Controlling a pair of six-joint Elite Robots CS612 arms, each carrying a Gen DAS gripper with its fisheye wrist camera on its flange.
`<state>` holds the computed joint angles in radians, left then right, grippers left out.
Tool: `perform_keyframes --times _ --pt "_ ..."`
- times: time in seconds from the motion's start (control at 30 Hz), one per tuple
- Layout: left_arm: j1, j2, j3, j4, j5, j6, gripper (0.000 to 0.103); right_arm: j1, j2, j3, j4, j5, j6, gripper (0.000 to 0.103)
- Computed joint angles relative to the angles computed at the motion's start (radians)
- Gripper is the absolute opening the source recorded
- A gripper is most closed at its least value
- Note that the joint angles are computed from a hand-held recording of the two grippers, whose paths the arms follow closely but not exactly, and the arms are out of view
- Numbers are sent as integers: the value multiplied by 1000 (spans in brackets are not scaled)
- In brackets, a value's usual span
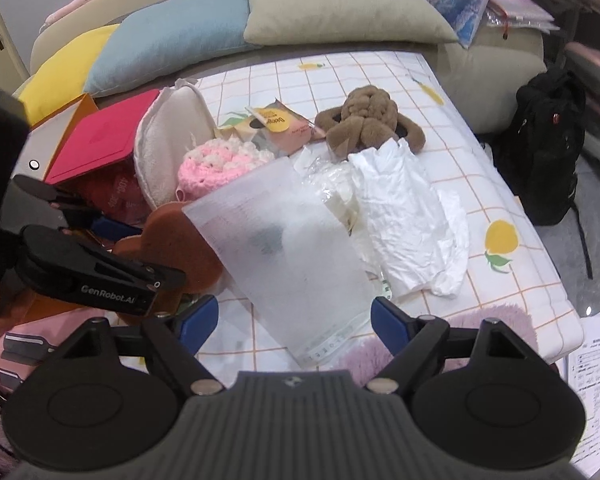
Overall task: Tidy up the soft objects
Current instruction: 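Grasp the brown bear sponge with the left tool while the right tool grasps the white cloth, then carry the sponge with the left tool while the right tool carries the cloth into the box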
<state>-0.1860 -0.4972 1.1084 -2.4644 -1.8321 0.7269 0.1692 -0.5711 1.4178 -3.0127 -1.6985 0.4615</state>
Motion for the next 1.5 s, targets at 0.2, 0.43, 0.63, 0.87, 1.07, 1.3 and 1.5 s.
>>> perform_keyframes --times 0.2,0.43,0.63,0.87,1.07,1.3,1.5 --pt "4 -20 27 12 -37 -64 53 -6 3 -10 4 -21 -72 82" --pt "0 -16 29 44 -11 -119 45 -28 7 -12 -26 -143 -177 82" --pt "-3 -11 35 18 13 -189 39 -78 39 -69 54 -74 -196 83" --pt "5 -28 65 -28 -17 -238 37 -123 99 -173 253 32 -81 96" --pt "5 -37 69 -37 -13 -281 37 -128 123 -222 349 71 -79 82" --pt "2 -43 69 -45 10 -342 37 -113 122 -234 350 65 -149 50" --pt "11 -62 91 -74 -16 -352 37 -108 105 -208 300 72 -143 23"
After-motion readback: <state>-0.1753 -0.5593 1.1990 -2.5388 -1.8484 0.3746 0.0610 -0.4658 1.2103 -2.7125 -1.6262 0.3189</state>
